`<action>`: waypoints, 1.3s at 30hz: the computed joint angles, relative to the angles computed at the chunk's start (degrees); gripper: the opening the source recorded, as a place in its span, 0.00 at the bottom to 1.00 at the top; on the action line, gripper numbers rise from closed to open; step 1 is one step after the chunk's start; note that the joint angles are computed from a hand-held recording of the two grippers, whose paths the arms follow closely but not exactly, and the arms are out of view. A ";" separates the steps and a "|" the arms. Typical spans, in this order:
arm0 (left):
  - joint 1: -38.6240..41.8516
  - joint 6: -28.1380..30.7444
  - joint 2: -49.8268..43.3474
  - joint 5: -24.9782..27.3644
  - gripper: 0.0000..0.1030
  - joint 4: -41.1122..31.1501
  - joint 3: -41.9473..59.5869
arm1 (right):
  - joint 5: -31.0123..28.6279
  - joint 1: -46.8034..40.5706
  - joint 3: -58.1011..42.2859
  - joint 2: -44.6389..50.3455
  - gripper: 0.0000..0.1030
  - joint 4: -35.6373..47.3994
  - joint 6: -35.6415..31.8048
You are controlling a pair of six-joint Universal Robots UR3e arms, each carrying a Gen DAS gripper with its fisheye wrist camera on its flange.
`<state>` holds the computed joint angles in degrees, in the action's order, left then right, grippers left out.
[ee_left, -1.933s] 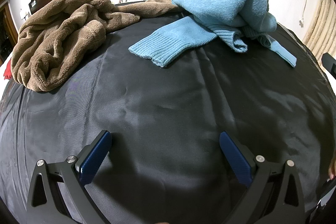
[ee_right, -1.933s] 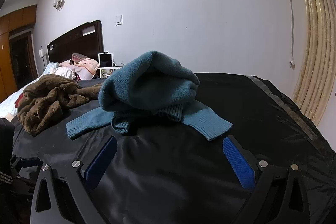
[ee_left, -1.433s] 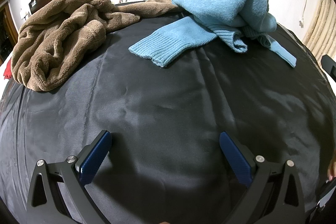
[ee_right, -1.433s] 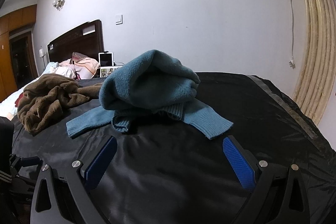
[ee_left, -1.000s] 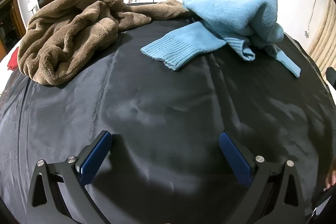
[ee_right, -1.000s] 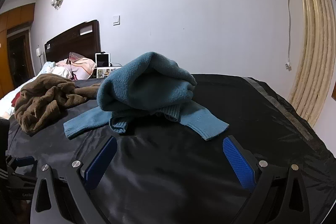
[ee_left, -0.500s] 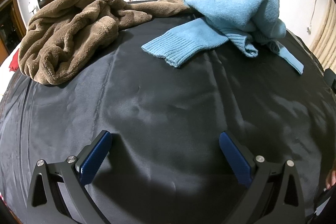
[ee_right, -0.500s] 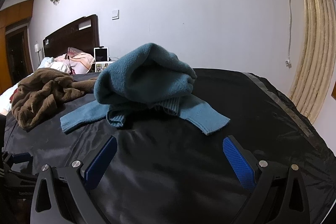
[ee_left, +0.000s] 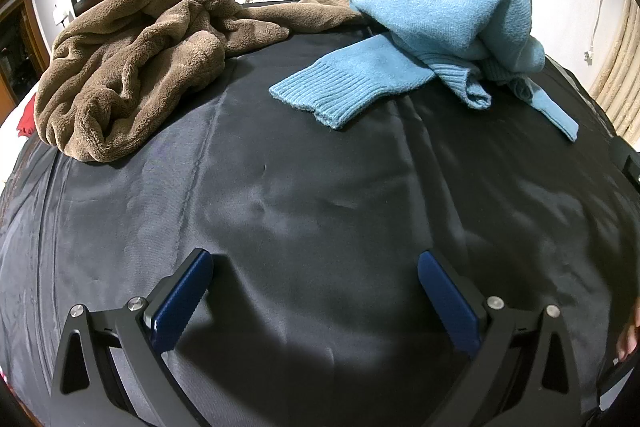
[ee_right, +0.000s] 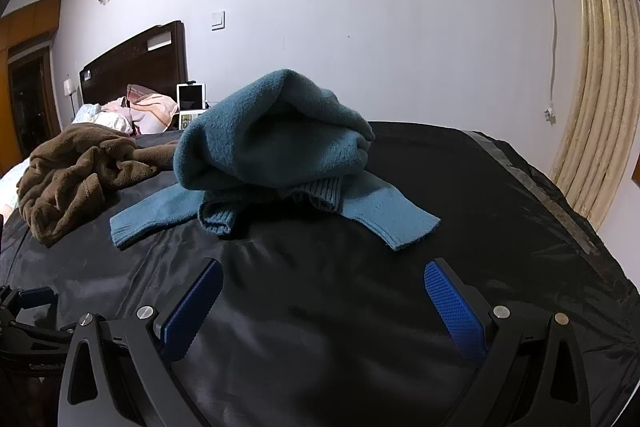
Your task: Fold clothes
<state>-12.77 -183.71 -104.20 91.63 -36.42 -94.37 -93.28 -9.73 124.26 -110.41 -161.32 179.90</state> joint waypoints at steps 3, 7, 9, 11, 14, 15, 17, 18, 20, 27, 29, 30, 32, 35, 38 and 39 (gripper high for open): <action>0.13 0.27 0.18 -0.49 1.00 -1.42 0.81 | 0.20 -0.35 -0.01 -0.04 0.99 0.05 -0.07; -0.71 0.71 1.80 1.62 1.00 -0.19 0.68 | 0.80 -1.02 0.10 -0.24 0.99 0.48 0.00; -1.14 1.19 2.74 2.75 1.00 0.12 0.89 | 0.98 -1.22 0.17 -0.27 0.99 0.57 -0.04; -1.30 1.36 3.54 3.28 1.00 0.21 1.09 | 0.97 -1.18 0.12 -0.24 0.99 0.71 -0.09; -2.26 1.43 3.46 5.58 1.00 1.34 1.82 | 0.90 -1.02 0.09 -0.19 0.99 0.75 -0.10; -2.70 1.47 3.20 6.63 1.00 1.76 2.21 | 0.90 -1.02 0.09 -0.19 0.99 0.75 -0.10; -3.38 1.66 2.27 8.26 1.00 2.06 3.19 | 1.19 -1.25 0.14 -0.33 0.99 0.90 -0.14; -3.46 1.78 2.04 8.24 1.00 1.92 3.48 | 1.31 -1.37 0.18 -0.39 0.99 0.92 -0.16; -3.68 1.87 1.98 8.07 1.00 1.73 3.56 | 1.51 -1.53 0.19 -0.42 0.99 1.03 -0.15; -6.02 2.16 1.54 11.80 1.00 4.57 2.99 | 1.25 -1.34 -0.08 -0.14 0.99 1.50 0.08; -6.32 2.28 1.63 12.33 1.00 5.32 2.72 | 1.19 -1.26 -0.12 -0.03 0.99 1.46 0.05; -6.40 2.31 1.63 12.39 1.00 5.45 2.70 | 1.17 -1.24 -0.18 0.05 0.99 1.47 0.03; -6.52 2.35 1.63 12.37 1.00 5.63 2.65 | 1.29 -1.32 -0.21 0.12 0.99 1.52 0.02; -6.59 2.36 1.64 11.93 1.00 5.72 2.55 | 1.54 -1.59 -0.10 -0.06 0.99 1.63 0.07; -6.52 2.47 1.80 11.33 1.00 5.88 2.31 | 1.60 -1.63 0.03 -0.16 0.99 1.59 0.12; -6.40 2.45 1.90 10.94 1.00 5.90 2.23 | 1.67 -1.69 0.05 -0.16 0.99 1.58 0.07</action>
